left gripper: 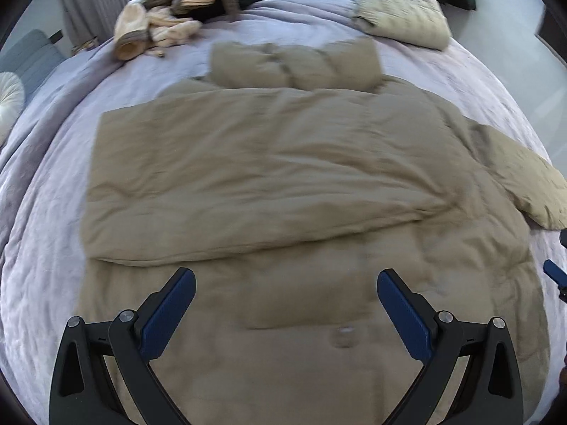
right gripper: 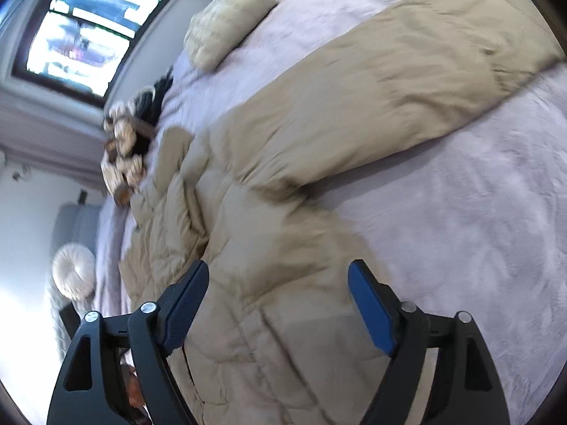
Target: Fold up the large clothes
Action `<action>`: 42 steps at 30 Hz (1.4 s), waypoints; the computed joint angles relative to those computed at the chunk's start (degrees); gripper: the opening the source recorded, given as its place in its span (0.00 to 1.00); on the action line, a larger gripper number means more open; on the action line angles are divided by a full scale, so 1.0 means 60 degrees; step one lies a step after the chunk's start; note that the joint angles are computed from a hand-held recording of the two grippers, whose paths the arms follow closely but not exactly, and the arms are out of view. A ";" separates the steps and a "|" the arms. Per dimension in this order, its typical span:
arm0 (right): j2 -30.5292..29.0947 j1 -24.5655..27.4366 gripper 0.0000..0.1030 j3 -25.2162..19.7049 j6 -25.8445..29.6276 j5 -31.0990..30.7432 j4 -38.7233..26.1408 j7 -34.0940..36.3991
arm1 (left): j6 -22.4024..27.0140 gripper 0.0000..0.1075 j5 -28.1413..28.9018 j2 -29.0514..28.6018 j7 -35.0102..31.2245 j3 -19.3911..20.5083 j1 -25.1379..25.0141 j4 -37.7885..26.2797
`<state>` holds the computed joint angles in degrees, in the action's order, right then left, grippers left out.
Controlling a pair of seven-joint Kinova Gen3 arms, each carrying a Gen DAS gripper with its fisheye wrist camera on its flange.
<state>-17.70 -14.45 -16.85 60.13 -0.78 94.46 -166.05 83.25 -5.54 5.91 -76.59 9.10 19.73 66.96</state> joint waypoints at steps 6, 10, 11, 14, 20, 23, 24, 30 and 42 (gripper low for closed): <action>-0.1429 0.0713 1.00 0.0634 -0.0476 -0.0345 0.1295 -0.0267 | 0.0200 0.96 -0.0276 0.0523 0.1053 0.0357 0.0958 -0.0646; -0.1855 0.1080 1.00 0.1415 -0.0169 -0.0640 0.1446 0.0340 | 0.0309 0.96 -0.0406 0.0879 0.1346 0.0421 0.1560 -0.1133; -0.1960 0.1208 1.00 0.1668 -0.0183 -0.0751 0.1522 0.0464 | 0.0318 0.96 -0.0467 0.0939 0.1397 0.0417 0.1701 -0.1230; -0.2257 0.1645 1.00 0.2279 -0.0420 -0.1073 0.1836 0.0708 | 0.0304 0.96 -0.0572 0.1026 0.1632 0.0377 0.2042 -0.1453; -0.2381 0.2251 1.00 0.3330 -0.1132 -0.1629 0.2379 0.1328 | 0.0373 0.96 -0.0549 0.1004 0.1908 0.0272 0.2193 -0.1582; -0.2298 0.2204 1.00 0.3938 -0.1888 -0.2191 0.2800 0.1735 | 0.0430 0.96 -0.0531 0.0962 0.2029 0.0228 0.2151 -0.1562; -0.2249 0.2191 1.00 0.4103 -0.2044 -0.2339 0.2881 0.1883 | 0.0485 0.96 -0.0532 0.0958 0.2032 0.0214 0.2117 -0.1593; -0.1747 0.2927 0.99 0.3994 -0.2557 -0.3144 0.2855 0.2507 | 0.0402 0.96 -0.0579 0.0746 0.1877 0.0097 0.1762 -0.1650; 0.0408 0.3027 0.08 0.1020 0.0993 0.1095 -0.1737 0.1646 | -0.0136 0.96 -0.0067 -0.0022 0.1222 -0.0270 0.0125 -0.0892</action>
<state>-15.26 3.70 -10.73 66.09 5.78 84.04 -156.17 82.44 -5.94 5.77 -69.26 7.49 20.48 61.61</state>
